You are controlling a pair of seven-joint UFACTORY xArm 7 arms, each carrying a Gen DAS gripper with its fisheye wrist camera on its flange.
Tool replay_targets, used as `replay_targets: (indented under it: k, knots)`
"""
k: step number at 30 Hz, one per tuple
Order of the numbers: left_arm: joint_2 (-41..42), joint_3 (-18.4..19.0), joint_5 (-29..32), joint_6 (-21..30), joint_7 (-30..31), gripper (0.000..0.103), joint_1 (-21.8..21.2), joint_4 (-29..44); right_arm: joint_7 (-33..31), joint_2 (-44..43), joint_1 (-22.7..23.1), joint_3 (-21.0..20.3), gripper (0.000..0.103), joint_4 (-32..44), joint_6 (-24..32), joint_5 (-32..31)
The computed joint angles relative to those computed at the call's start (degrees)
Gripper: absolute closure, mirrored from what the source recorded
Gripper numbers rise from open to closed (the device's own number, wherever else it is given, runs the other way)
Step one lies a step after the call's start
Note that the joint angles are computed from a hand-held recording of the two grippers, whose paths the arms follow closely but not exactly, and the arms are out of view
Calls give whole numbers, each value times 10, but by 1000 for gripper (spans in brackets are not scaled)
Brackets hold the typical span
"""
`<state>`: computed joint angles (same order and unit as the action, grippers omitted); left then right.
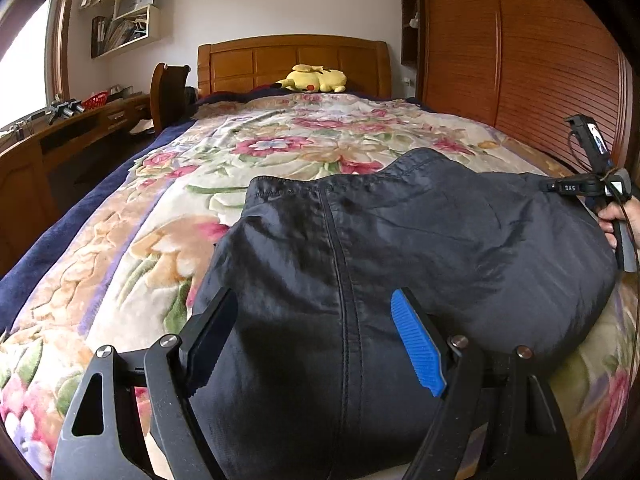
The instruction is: Fold large clothes
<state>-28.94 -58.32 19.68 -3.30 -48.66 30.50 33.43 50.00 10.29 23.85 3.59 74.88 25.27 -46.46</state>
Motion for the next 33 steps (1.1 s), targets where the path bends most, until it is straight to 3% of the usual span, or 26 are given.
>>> replay_targets:
  k: [3,5,7,10,15,17,20,26,33]
  knots:
    - [-6,4,-2,-4,0,23,-3,-5,34,4,21,-1,92,21,44,-44]
    - [-5,10,-3,-4,2,23,-8,-7,68,1,31,0,62,31,71,-72]
    - [-6,13,-6,-6,3,23,-12,-9,103,-12,36,2,44,26,74,-116]
    - [-11,22,-10,-10,5,23,-19,-13,136,-31,30,16,44,7,31,-146]
    - [-21,33,-19,-12,9,23,-28,-21,66,8,36,38,45,38,-26,-104]
    - [-24,37,-21,-13,10,23,-31,-25,29,38,46,40,61,63,-46,-70]
    - [-24,45,-24,-14,14,23,-35,-29,-29,94,62,46,73,120,-47,-15]
    - [-17,55,-28,-17,23,23,-39,-31,-193,241,67,76,76,307,26,123]
    - [-4,58,-30,-17,33,23,-41,-27,-283,397,105,45,76,543,150,211]
